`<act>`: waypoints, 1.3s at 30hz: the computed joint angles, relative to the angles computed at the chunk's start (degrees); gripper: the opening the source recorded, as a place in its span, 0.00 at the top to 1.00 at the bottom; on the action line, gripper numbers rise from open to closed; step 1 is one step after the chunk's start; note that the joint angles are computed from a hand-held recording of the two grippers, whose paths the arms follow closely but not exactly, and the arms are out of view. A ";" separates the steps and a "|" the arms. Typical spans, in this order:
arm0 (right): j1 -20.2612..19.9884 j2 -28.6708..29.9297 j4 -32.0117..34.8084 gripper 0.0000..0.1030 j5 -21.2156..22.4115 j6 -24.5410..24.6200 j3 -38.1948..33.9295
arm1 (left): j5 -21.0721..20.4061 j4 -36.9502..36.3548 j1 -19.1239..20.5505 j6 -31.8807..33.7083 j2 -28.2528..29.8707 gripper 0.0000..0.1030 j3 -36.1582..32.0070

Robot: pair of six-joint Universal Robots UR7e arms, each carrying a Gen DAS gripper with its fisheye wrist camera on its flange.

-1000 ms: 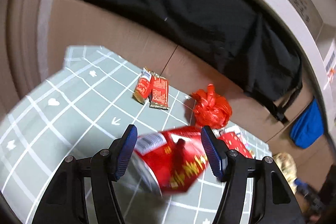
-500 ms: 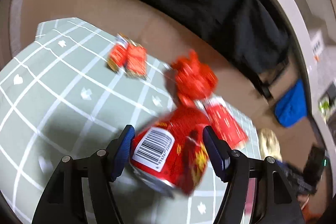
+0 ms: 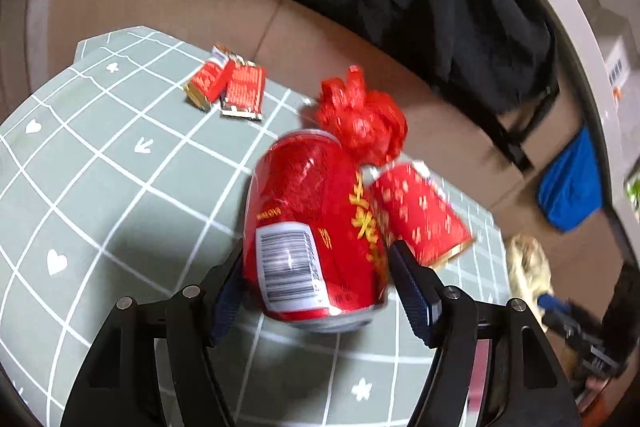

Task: Collect trash
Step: 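Grasp the red Wanglaoji can with the left tool while the right tool grasps the red candy bars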

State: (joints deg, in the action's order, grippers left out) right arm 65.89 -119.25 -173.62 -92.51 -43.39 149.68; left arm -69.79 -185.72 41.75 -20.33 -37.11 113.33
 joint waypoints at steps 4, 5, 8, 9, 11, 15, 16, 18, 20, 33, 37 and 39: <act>1.50 0.63 -1.31 0.66 -0.64 0.75 -0.32 | -0.40 0.51 0.45 -0.47 0.68 0.33 -1.92; 1.87 0.98 -1.37 0.66 -0.83 1.10 -0.53 | -0.22 1.27 0.47 -0.89 0.88 0.34 -2.42; 5.38 3.43 -1.29 0.66 -3.16 3.09 -1.69 | -1.42 5.80 1.02 -3.60 0.48 0.52 -3.56; 7.09 4.36 -1.81 0.66 -4.28 3.32 -1.97 | -1.89 5.46 1.10 -3.57 0.21 0.53 -3.20; 11.21 6.93 -4.26 0.66 -7.52 3.27 -2.67 | -1.63 3.62 0.86 -3.33 -0.72 0.53 -1.46; 17.92 12.32 -6.67 0.66 -11.80 5.07 -5.55 | 1.66 -1.44 -0.59 -3.53 -4.48 0.54 4.27; 19.76 14.52 -7.34 0.66 -13.01 5.99 -6.82 | 4.12 -3.14 -1.47 -3.77 -5.94 0.54 6.33; 21.96 18.03 -8.27 0.66 -13.91 7.46 -8.92 | 9.95 -5.62 -3.54 -4.32 -8.39 0.54 9.76; 23.57 21.66 -8.72 0.66 -13.66 9.31 -11.05 | 17.52 -7.90 -5.94 -4.81 -11.00 0.54 13.36; 30.98 59.48 -21.88 0.63 -22.16 11.16 -31.49 | 28.47 -21.02 -6.24 -0.24 -17.74 0.65 23.05; 31.01 67.61 -22.70 0.64 -27.93 8.72 -39.46 | 25.17 -20.21 -3.36 -0.51 -18.43 0.65 22.66; 30.53 71.08 -21.18 0.64 -30.08 9.34 -44.26 | 24.97 -20.41 -2.42 0.14 -19.07 0.64 22.49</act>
State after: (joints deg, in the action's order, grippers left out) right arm 96.43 -48.18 -194.80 -122.59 -34.05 105.43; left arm -44.82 -206.13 39.33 -20.18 -56.17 135.82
